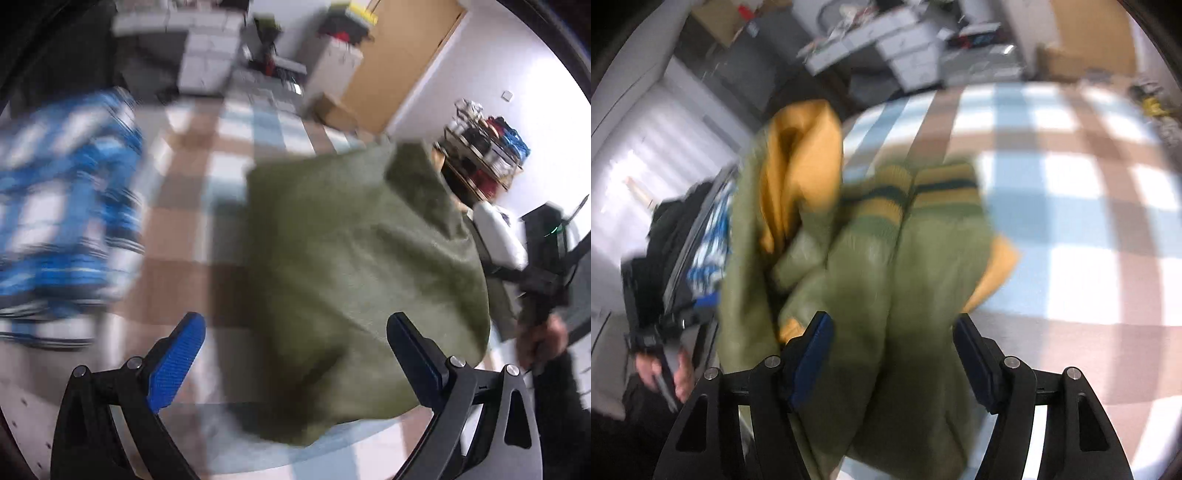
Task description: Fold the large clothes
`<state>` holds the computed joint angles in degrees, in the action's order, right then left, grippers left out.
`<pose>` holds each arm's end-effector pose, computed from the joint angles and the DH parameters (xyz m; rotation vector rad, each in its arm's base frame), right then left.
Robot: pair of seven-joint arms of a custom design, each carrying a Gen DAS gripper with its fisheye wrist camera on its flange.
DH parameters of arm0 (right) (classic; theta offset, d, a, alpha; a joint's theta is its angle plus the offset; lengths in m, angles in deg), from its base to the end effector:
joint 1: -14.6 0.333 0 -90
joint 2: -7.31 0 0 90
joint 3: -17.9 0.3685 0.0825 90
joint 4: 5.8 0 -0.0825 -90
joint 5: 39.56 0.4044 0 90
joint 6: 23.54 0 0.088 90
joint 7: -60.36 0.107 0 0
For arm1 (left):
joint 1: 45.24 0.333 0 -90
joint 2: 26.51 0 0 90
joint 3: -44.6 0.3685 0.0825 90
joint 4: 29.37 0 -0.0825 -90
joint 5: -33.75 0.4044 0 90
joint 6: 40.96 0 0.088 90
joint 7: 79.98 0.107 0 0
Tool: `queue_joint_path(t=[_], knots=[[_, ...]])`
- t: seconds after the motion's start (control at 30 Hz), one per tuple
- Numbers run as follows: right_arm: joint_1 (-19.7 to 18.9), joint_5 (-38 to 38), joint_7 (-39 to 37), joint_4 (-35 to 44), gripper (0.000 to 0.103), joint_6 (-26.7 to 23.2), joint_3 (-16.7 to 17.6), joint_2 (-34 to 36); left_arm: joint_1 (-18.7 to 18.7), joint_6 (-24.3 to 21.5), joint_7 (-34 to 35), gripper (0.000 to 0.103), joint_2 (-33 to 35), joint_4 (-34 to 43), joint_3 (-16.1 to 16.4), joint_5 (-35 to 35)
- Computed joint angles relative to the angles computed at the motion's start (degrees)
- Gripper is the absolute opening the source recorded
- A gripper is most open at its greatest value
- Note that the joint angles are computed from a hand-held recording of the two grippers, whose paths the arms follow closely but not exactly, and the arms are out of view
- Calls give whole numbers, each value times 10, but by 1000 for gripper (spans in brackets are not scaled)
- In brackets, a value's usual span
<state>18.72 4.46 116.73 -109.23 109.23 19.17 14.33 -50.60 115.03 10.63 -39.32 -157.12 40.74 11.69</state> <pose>0.6545 0.0741 0.5641 -1.8910 1.4616 0.0273 0.5306 -0.0751 0.5895 -2.0223 1.7950 -1.0014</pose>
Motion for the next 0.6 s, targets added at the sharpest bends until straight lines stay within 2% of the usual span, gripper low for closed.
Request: queue_joint_path(t=[0.03,0.1,0.13,0.17,0.23,0.33,0.4,0.43,0.47,0.5,0.53,0.6], knots=[[1,3,2,-1,69,10,0,-9,5,22,-8,96,-7,-11,-8,15],[-2,63,-40,-1,71,20,3,-30,-2,56,-5,96,-20,-30,-10,25],[2,90,-63,17,78,5,6,-30,-8,69,-1,96,-20,-34,-10,26],[5,90,-69,41,81,-19,7,-20,-7,79,-7,96,-19,-37,-15,37],[19,57,-48,103,81,-55,14,18,-18,82,9,96,-17,-40,-7,39],[48,-46,52,211,77,-85,23,97,-7,92,5,96,-24,-58,-14,72],[69,-138,133,296,63,-119,20,160,4,101,-10,96,-14,-58,-24,102],[74,-168,160,337,51,-143,20,190,4,96,-11,96,-16,-60,-22,108],[84,-206,185,372,28,-160,17,217,2,88,-9,96,-12,-57,-18,110],[75,-209,182,387,18,-168,31,229,3,77,-13,96,-9,-52,-18,115],[62,-195,163,382,15,-184,41,225,1,72,-11,96,-1,-47,-14,112],[40,-158,127,361,13,-161,61,208,-7,68,4,96,2,-41,-5,93]])
